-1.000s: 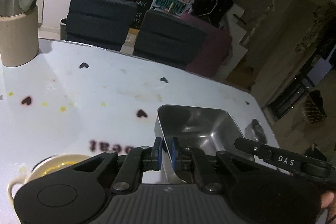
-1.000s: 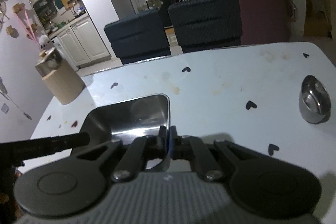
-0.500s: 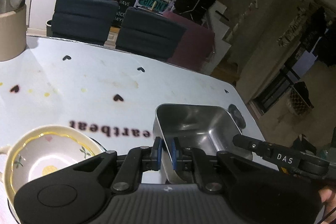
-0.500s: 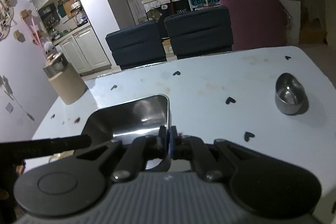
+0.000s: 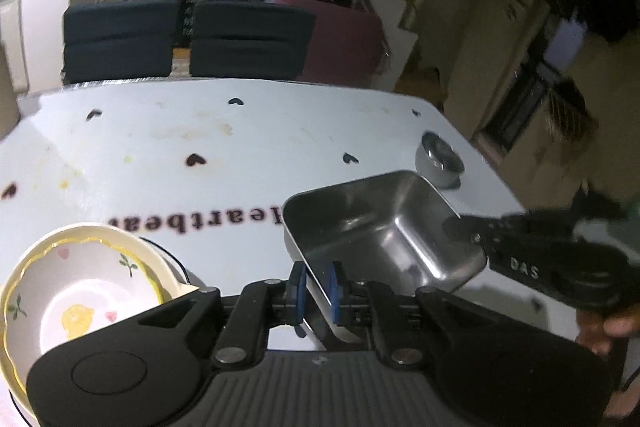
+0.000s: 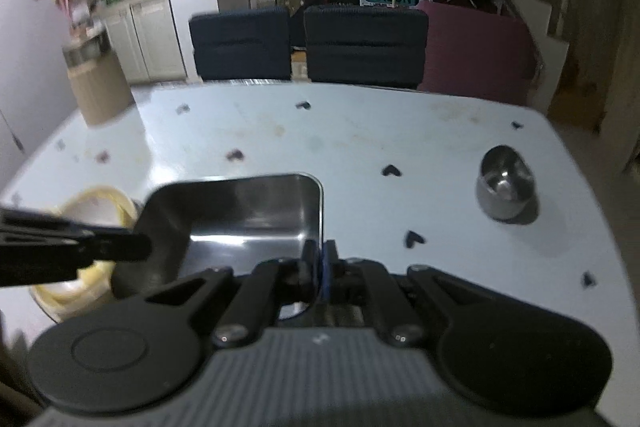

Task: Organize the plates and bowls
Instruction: 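Lift the small steel tray with both grippers and carry it toward the nested bowls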

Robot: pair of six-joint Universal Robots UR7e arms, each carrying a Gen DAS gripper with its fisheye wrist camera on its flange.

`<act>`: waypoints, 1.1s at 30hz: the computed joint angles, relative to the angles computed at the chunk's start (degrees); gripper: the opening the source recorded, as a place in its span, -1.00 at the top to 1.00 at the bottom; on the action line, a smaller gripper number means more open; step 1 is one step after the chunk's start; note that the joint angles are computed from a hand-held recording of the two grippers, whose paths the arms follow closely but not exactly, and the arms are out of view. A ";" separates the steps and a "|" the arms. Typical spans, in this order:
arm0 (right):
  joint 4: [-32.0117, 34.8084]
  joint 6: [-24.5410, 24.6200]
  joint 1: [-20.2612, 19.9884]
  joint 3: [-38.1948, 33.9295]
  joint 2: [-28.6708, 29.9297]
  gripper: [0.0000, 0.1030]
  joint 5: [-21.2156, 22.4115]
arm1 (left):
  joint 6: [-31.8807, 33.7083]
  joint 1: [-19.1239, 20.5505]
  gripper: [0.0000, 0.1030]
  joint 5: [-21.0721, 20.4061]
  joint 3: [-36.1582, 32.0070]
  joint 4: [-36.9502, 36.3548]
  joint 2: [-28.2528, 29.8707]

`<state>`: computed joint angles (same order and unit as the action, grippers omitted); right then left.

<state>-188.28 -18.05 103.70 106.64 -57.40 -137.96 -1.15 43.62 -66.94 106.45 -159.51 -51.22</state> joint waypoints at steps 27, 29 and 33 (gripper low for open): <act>18.34 5.09 -1.48 -0.53 -0.84 0.92 -5.90 | -0.09 1.47 0.64 -3.03 -3.15 13.36 2.96; 18.98 5.23 -1.59 -0.67 -0.72 0.92 -6.15 | 0.19 1.52 0.64 -2.81 -3.33 13.95 3.10; 20.90 5.62 -1.71 -1.11 -0.37 0.91 -6.82 | 0.85 1.49 0.61 -2.44 -3.68 14.88 3.65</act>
<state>-167.38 -12.43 102.00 105.53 -57.77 -144.79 -0.30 45.11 -69.38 102.77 -144.62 -47.57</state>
